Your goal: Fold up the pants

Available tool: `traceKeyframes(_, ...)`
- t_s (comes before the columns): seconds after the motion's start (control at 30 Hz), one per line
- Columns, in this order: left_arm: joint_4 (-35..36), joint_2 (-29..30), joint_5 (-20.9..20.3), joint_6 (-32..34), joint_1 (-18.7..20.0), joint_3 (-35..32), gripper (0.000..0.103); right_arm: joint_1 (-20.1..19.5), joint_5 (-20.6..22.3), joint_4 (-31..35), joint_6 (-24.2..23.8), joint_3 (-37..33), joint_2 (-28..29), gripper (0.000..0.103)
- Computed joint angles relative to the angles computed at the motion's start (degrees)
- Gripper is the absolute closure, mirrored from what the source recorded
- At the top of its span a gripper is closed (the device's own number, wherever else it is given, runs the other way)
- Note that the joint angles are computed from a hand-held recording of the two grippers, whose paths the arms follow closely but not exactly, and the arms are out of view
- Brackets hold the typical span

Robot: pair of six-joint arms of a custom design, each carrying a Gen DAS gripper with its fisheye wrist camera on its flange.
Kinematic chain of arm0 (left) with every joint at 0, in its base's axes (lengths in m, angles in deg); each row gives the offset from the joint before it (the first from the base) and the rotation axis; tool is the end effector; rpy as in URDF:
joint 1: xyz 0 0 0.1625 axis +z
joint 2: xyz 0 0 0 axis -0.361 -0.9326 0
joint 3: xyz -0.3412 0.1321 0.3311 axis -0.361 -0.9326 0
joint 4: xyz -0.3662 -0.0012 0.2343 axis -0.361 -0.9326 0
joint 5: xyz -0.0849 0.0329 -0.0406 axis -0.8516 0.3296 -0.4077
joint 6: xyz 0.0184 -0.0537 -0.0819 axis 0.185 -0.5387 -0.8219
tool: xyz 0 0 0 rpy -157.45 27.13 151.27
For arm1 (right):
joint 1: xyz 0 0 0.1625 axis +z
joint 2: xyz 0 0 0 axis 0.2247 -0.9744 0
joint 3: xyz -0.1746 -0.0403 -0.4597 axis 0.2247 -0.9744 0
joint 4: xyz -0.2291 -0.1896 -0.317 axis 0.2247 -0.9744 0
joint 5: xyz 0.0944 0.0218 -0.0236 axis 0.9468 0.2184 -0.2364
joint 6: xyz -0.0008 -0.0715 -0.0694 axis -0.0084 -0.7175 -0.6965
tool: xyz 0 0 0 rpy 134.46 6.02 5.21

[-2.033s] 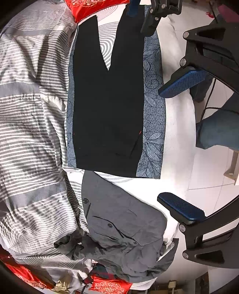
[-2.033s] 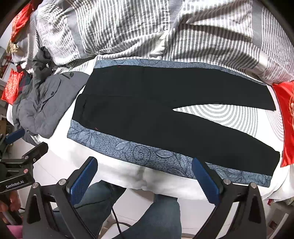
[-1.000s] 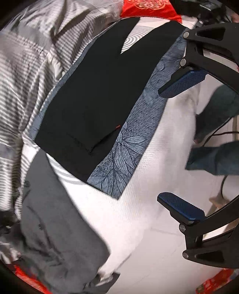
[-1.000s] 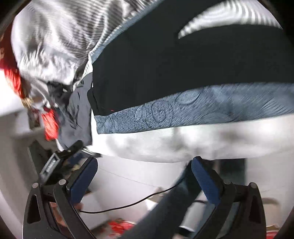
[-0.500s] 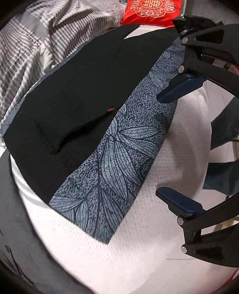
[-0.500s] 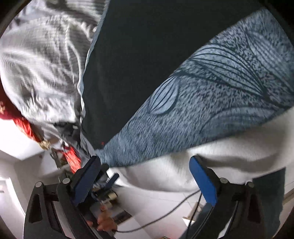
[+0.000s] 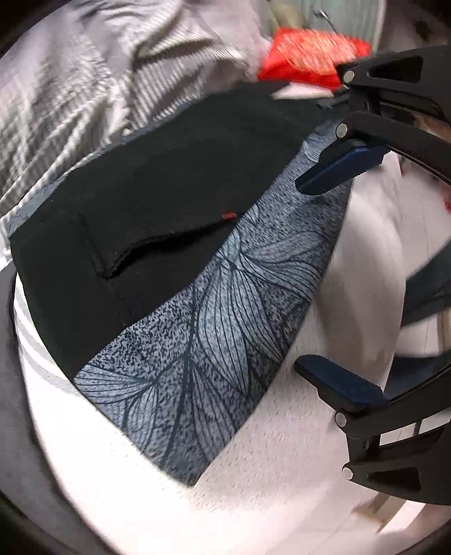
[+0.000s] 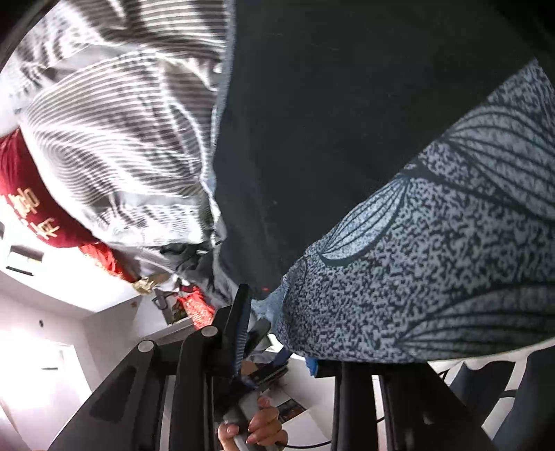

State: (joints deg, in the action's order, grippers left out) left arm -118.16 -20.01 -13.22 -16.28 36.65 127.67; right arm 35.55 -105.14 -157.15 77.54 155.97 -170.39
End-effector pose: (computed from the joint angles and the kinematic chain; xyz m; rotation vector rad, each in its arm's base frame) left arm -0.3676 -0.2627 0.0849 -0.5685 2.8219 -0.2974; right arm -0.0896 -0.3794 0.3286 0.8720 2.5042 -0.3799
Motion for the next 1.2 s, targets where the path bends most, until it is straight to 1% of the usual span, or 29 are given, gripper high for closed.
traceKeyframes(0.07, -2.85, 0.67, 0.50, -0.43, 0.61, 0.04, 0.009, -0.04, 0.17, 1.35, -0.57, -0.21, -0.86, 0.074)
traceKeyframes(0.13, -4.18, 1.12, 1.09, -1.09, 1.33, -0.18, 0.009, 0.40, -0.19, 1.64, -0.52, -0.34, -1.22, 0.074)
traceKeyframes(0.17, -4.66, 1.20, 1.61, -1.78, 1.43, -0.20, 0.021, 0.48, -0.58, 1.69, -0.57, -0.30, -1.37, 0.074)
traceKeyframes(0.2, -5.11, 1.19, 2.13, -2.54, 1.66, -0.20, 0.030, 0.68, -1.10, 1.64, -0.43, -0.27, -1.44, 0.074)
traceKeyframes(0.23, -4.90, 1.18, 2.06, -3.13, 2.12, -0.32, 0.041, 0.86, -1.66, 1.54, -0.15, -0.27, -1.53, 0.074)
traceKeyframes(0.27, -3.91, 0.95, 2.30, -3.94, 2.46, -0.50, 0.057, 1.01, -1.87, 1.29, 0.16, -0.21, -1.45, 0.074)
traceKeyframes(0.3, -3.18, 0.56, 2.60, -3.90, 2.58, -0.47, 0.069, 0.95, -2.08, 1.36, 0.20, -0.26, -1.50, 0.074)
traceKeyframes(0.33, -1.25, 0.24, 2.75, -2.70, 2.84, -1.07, 0.082, 1.28, -2.60, 1.21, 0.56, -0.41, -1.52, 0.079)
traceKeyframes(0.43, 0.45, -0.07, 4.04, 0.95, 2.60, -2.32, 0.082, 2.34, -3.53, 1.30, 1.31, -1.20, -1.40, 0.087)
traceKeyframes(0.53, 6.03, -0.35, 5.69, 6.33, 2.19, -5.90, 0.082, 4.13, -4.35, 2.55, 1.07, -3.18, -1.06, 0.090)
traceKeyframes(0.6, 8.43, -0.17, 6.46, 8.42, 2.37, -7.94, 0.082, 6.00, -5.23, 3.99, 1.18, -5.49, -0.09, 0.090)
traceKeyframes(0.7, 10.65, -0.49, 7.19, 10.12, 3.15, -10.31, 0.082, 10.31, -8.57, 7.25, 1.02, -10.98, 3.07, 0.090)
traceKeyframes(0.73, 10.85, -0.14, 7.60, 10.82, 3.83, -11.43, 0.082, 12.06, -9.62, 8.84, 0.82, -13.84, 4.89, 0.090)
traceKeyframes(0.83, 11.77, 1.06, 8.98, 13.50, 5.50, -14.31, 0.082, 15.31, -11.16, 11.73, -0.24, -20.14, 9.13, 0.090)
traceKeyframes(0.97, 13.33, 4.48, 12.66, 18.19, 8.48, -20.01, 0.082, 18.64, -14.03, 15.21, -1.13, -29.99, 17.08, 0.090)
traceKeyframes(1.03, 13.72, 6.26, 14.42, 20.28, 10.16, -22.35, 0.082, 19.53, -15.37, 16.27, -1.22, -34.28, 21.05, 0.090)
traceKeyframes(1.2, 13.56, 11.63, 16.76, 24.78, 15.04, -27.81, 0.082, 20.26, -18.23, 18.53, -0.43, -44.87, 30.92, 0.090)
